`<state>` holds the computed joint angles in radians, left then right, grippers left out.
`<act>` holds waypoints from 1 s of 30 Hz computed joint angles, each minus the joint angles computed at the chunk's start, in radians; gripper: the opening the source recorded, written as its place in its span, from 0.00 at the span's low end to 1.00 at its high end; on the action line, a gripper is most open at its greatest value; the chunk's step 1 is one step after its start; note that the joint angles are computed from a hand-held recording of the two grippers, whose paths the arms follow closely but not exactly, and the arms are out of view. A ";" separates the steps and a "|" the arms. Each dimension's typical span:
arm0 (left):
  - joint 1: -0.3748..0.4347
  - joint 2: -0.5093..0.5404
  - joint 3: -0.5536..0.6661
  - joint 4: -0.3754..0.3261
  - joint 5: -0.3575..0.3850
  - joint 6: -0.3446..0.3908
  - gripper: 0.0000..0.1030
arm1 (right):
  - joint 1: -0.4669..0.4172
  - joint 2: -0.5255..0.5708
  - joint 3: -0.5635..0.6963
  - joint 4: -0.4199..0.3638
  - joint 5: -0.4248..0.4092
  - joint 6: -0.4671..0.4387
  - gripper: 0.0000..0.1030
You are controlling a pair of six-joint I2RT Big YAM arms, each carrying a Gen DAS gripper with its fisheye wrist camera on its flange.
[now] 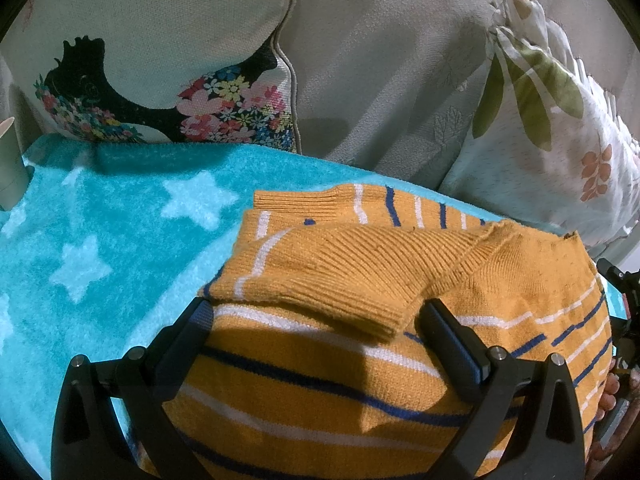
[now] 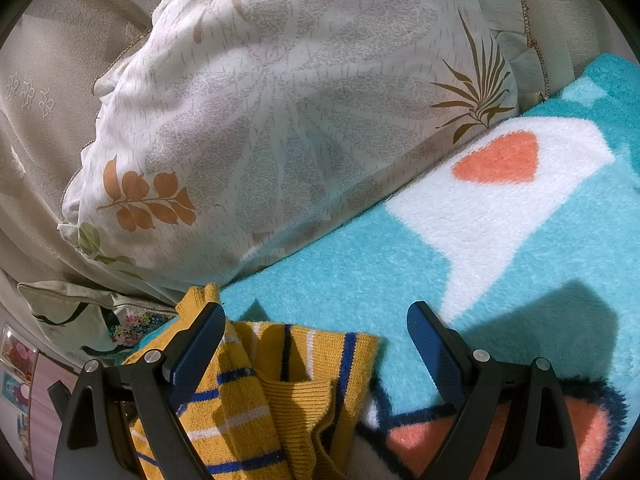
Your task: Fold small clothes
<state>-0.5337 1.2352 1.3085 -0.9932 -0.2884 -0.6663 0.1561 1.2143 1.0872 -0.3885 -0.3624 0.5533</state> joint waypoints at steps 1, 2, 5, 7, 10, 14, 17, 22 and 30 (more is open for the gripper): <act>0.001 -0.002 0.000 -0.001 0.003 -0.001 1.00 | -0.001 0.000 0.000 0.000 -0.001 -0.001 0.92; 0.004 -0.004 -0.002 -0.001 0.007 0.000 1.00 | -0.002 0.000 0.000 0.000 -0.001 -0.001 0.92; 0.007 -0.005 -0.003 -0.003 0.009 0.002 1.00 | -0.001 0.000 0.000 -0.001 0.000 -0.002 0.92; 0.006 -0.004 0.000 -0.006 0.006 0.001 1.00 | -0.002 0.000 0.000 -0.001 -0.001 -0.002 0.92; 0.010 -0.009 -0.003 -0.007 0.006 0.003 1.00 | -0.004 0.001 0.001 -0.001 -0.003 -0.004 0.92; 0.007 -0.006 0.001 -0.013 0.000 0.004 1.00 | -0.002 0.001 0.000 0.002 -0.003 0.000 0.92; 0.015 -0.013 -0.003 -0.017 0.001 0.013 1.00 | 0.000 0.001 0.001 0.000 0.001 -0.003 0.92; 0.018 -0.015 -0.002 -0.018 0.003 0.017 1.00 | -0.001 0.000 0.000 0.001 0.001 -0.004 0.92; 0.030 -0.040 -0.018 0.001 0.022 0.027 1.00 | -0.003 0.001 -0.001 0.002 0.001 -0.005 0.92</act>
<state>-0.5039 1.1950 1.2902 -0.9921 -0.2662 -0.6389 0.1535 1.2149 1.0859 -0.3866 -0.3616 0.5486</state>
